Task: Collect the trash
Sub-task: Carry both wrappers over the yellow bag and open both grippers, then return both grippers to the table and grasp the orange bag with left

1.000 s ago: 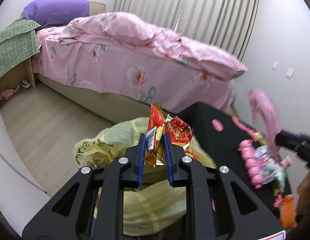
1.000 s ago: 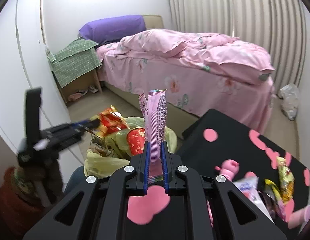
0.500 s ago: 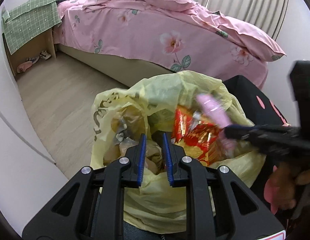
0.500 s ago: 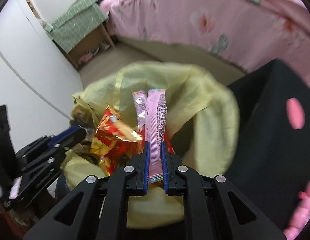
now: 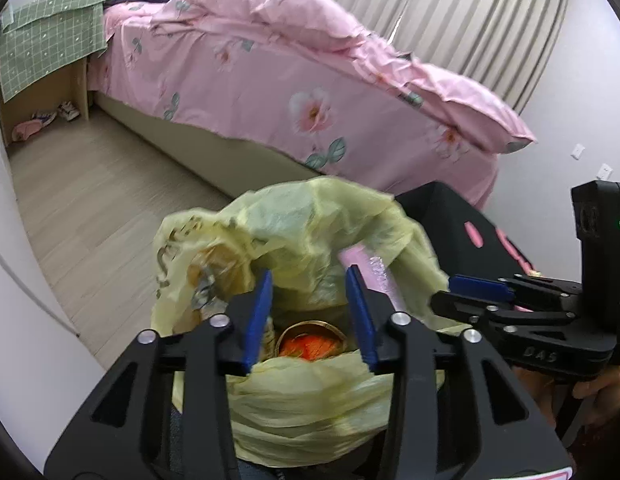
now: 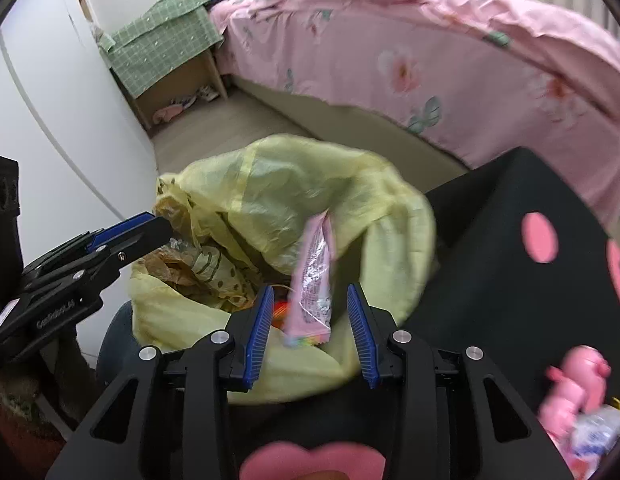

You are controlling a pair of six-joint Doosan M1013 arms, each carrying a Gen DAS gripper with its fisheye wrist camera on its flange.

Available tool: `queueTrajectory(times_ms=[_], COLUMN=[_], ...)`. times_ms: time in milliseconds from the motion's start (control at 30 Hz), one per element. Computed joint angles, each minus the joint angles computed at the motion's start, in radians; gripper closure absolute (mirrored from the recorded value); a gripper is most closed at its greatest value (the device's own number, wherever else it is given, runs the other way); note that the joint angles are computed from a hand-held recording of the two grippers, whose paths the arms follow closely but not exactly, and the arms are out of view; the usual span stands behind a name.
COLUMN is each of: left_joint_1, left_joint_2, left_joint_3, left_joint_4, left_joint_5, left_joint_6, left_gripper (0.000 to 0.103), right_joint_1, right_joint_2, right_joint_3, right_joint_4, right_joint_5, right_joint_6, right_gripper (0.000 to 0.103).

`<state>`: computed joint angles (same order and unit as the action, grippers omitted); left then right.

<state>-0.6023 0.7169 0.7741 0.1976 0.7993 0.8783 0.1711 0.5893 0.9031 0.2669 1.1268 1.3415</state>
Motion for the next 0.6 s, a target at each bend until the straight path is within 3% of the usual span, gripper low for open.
queueTrajectory(times_ms=[67,233,400,600], left_joint_1=[-0.001,0.004,-0.019,-0.045], left_joint_2=[0.012,0.067,0.031,-0.015], left_joint_3=[-0.022,-0.099,-0.034,0.040], left_joint_4=[-0.042,-0.314,-0.376,-0.300], left_joint_5=[0.012,0.125,0.134,0.100], left_joint_6=[0.062,0.335,0.450,0.415], left_gripper=[0.057,0.057,0.057,0.057], right_joint_1=[-0.011,-0.061,-0.101,-0.136], right_joint_2=[-0.022,-0.123,-0.257,-0.372], right_joint_3=[0.011,0.101,0.258,0.421], right_joint_4=[0.001,0.034,-0.060,-0.181], right_joint_5=[-0.013,-0.087,-0.220,-0.310], right_joint_6=[0.015,0.030,0.066,0.173], right_gripper=[0.067,0.067,0.067,0.067])
